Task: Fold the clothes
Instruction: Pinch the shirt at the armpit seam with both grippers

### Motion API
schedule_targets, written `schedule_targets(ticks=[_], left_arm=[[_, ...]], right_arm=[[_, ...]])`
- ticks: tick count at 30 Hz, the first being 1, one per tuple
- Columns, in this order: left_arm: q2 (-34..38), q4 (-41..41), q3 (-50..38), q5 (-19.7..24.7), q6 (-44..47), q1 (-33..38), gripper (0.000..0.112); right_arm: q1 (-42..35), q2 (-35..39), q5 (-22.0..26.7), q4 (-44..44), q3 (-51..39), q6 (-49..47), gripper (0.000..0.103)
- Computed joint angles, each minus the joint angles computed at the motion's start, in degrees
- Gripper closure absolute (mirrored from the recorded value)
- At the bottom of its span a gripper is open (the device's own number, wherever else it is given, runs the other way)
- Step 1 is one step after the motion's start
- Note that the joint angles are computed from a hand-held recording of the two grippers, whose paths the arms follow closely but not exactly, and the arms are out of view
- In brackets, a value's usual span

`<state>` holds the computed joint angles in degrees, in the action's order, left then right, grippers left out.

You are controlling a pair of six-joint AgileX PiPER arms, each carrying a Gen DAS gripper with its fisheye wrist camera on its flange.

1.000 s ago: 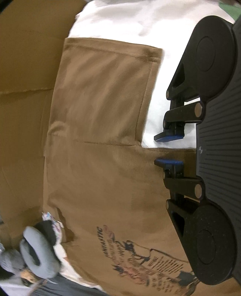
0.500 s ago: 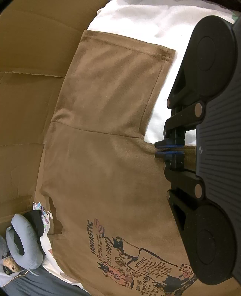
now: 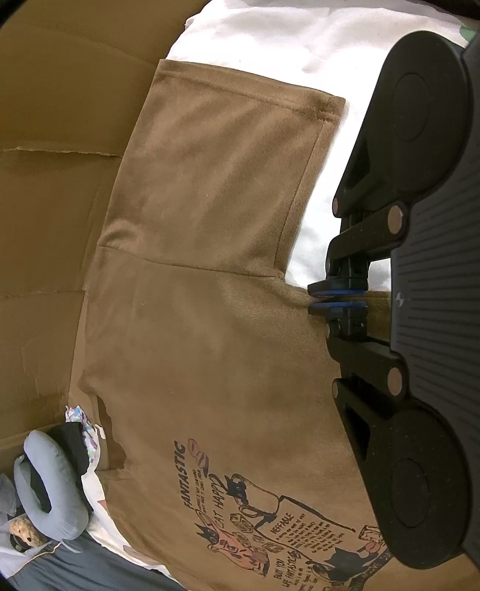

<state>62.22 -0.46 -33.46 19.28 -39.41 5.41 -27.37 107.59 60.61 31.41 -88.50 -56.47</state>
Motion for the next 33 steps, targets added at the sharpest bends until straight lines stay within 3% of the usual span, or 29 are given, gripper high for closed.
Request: schedule_targets(ticks=[4, 10, 15, 19, 23, 33], left_arm=[[1.7, 6.9, -1.1, 1.8, -5.7, -2.8, 0.099], [6.0, 24.2, -5.8, 10.0, -21.3, -10.9, 0.099], [9.5, 28.8, -10.4, 17.3, -20.9, -15.5, 0.1], [10.5, 30.9, -12.1, 20.5, -21.2, -17.2, 0.108], [9.5, 36.5, -12.4, 25.2, -26.6, -20.2, 0.109], [10.6, 39.5, -10.8, 24.4, -28.4, -20.4, 0.108]], right_arm=[[-0.2, 0.0, 0.0, 0.2, 0.1, -0.6, 0.102], [-0.1, -0.2, -0.3, 0.2, 0.4, -1.4, 0.102], [0.1, -0.9, -1.2, -0.1, 1.1, -2.1, 0.103], [0.3, -1.5, -2.3, -0.9, 1.4, -2.2, 0.103], [0.0, -2.0, -2.9, -1.9, 1.2, -1.8, 0.103], [0.9, -1.7, -5.6, -3.7, 2.3, -1.3, 0.103]])
